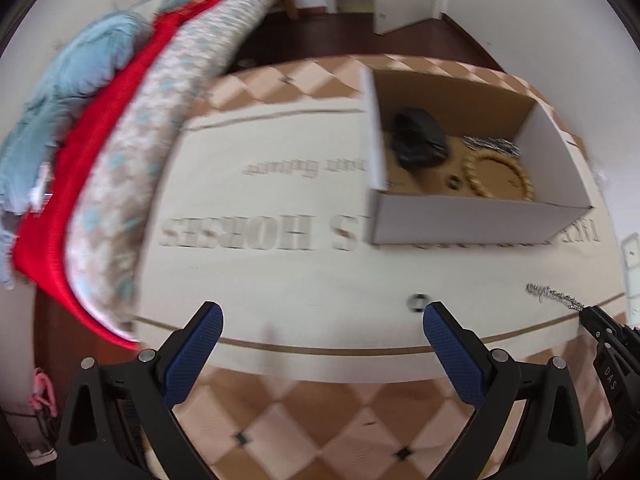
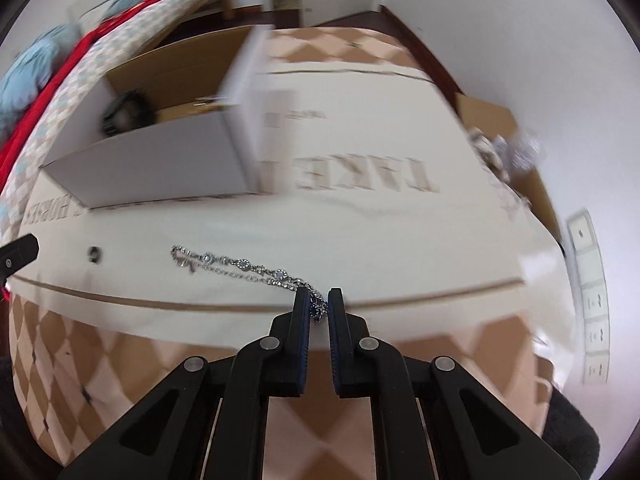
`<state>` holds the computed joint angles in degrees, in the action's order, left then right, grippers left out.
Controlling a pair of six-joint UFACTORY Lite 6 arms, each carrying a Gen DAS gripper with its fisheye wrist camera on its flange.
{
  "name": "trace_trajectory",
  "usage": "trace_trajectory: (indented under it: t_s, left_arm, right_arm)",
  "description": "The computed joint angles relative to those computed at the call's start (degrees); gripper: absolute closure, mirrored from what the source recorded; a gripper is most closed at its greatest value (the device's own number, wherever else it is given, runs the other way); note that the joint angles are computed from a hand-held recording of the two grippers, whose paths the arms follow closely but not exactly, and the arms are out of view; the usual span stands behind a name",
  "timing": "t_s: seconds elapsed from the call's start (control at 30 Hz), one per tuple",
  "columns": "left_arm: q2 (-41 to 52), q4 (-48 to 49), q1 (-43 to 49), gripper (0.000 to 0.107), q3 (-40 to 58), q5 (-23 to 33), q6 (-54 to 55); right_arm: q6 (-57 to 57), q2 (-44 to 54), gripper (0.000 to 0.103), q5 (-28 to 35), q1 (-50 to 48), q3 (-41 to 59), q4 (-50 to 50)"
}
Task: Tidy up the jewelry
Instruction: 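Grasp the thin silver chain with the right tool while the left grasps another black ring, then carry the chain and ring over the white box and open both tools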
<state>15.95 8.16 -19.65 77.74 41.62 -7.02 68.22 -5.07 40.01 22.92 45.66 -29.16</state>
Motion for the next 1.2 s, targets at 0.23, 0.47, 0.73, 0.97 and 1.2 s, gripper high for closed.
trace_trajectory:
  t_s: [0.23,0.47,0.73,0.97,1.2]
  left_arm:
    - [6.1,-1.7,-5.2,0.030,1.7,-0.9,-0.3]
    - [6.7,-5.3,-6.2,0.092,2.1,-0.9,3.2]
    - [4.3,-4.5,-6.8,0.097,0.6,-1.4,2.7]
    - [-0.6,-5.3,-6.4,0.097,1.5,0.9,3.9]
    - [-2.9,-9.2,-2.9,0.097,9.0,6.8,8.4]
  right_arm:
    - [-3.3,-7.8,0.094,-0.6,-5.8,-7.1,2.4]
    - [-3.1,-6.5,0.094,-1.4,-6.0,-6.1,2.1]
    - [-3.4,-7.8,0.094,-0.8,-5.4,-4.9,2.5]
    - [-4.6,-11.9,0.094,2.7,-2.3,0.9,3.7]
    - [-8.8,-12.7,0.094,7.3,0.2,12.0,4.9]
